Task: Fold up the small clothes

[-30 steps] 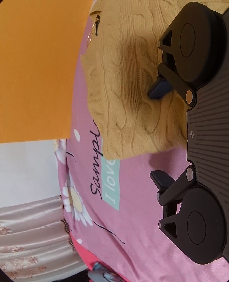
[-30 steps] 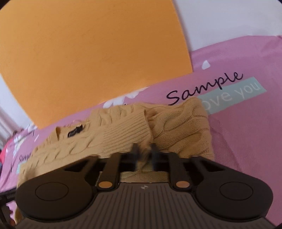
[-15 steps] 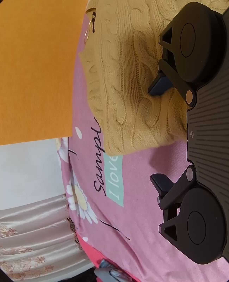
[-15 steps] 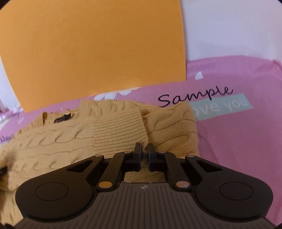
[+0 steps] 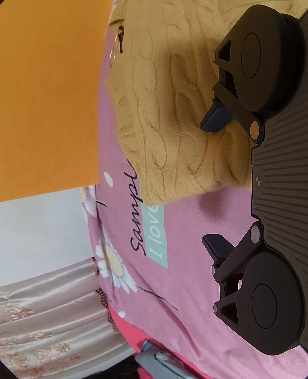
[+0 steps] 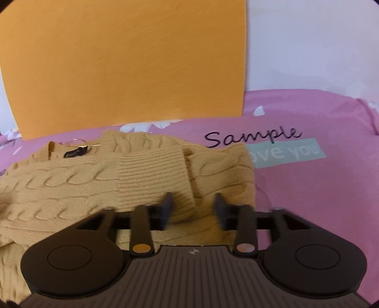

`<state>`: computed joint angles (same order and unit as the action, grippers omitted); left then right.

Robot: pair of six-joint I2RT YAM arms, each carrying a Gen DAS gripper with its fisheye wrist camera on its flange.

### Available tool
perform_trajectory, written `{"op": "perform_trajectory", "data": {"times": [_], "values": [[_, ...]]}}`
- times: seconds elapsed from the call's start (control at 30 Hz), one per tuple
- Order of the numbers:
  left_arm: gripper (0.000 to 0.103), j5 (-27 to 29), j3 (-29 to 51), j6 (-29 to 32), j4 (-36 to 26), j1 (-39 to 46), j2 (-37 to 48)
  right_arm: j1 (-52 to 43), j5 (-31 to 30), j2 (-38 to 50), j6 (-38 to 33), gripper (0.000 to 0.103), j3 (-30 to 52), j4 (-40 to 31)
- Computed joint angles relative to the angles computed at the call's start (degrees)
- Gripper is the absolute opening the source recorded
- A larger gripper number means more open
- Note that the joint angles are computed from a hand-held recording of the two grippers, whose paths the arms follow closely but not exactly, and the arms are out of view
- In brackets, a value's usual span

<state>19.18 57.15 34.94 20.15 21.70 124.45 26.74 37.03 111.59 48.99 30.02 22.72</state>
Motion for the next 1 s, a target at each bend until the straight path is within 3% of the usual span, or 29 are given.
{"op": "perform_trajectory", "data": {"times": [0.4, 0.67, 1.0], "values": [[0.103, 7.22, -9.17, 7.27, -3.09, 9.83, -9.28, 8.71, 5.66, -4.87, 3.97, 0.071, -0.69, -8.87], [0.103, 6.34, -14.11, 10.16, -3.11, 14.69, -13.1, 13.92, 7.43, -7.22, 8.43, 0.072, -1.24, -14.52], [0.103, 8.93, -19.63, 14.79, -5.17, 20.67, -18.99, 27.13, 9.86, -10.12, 21.32, 0.076, -4.97, -23.84]]}}
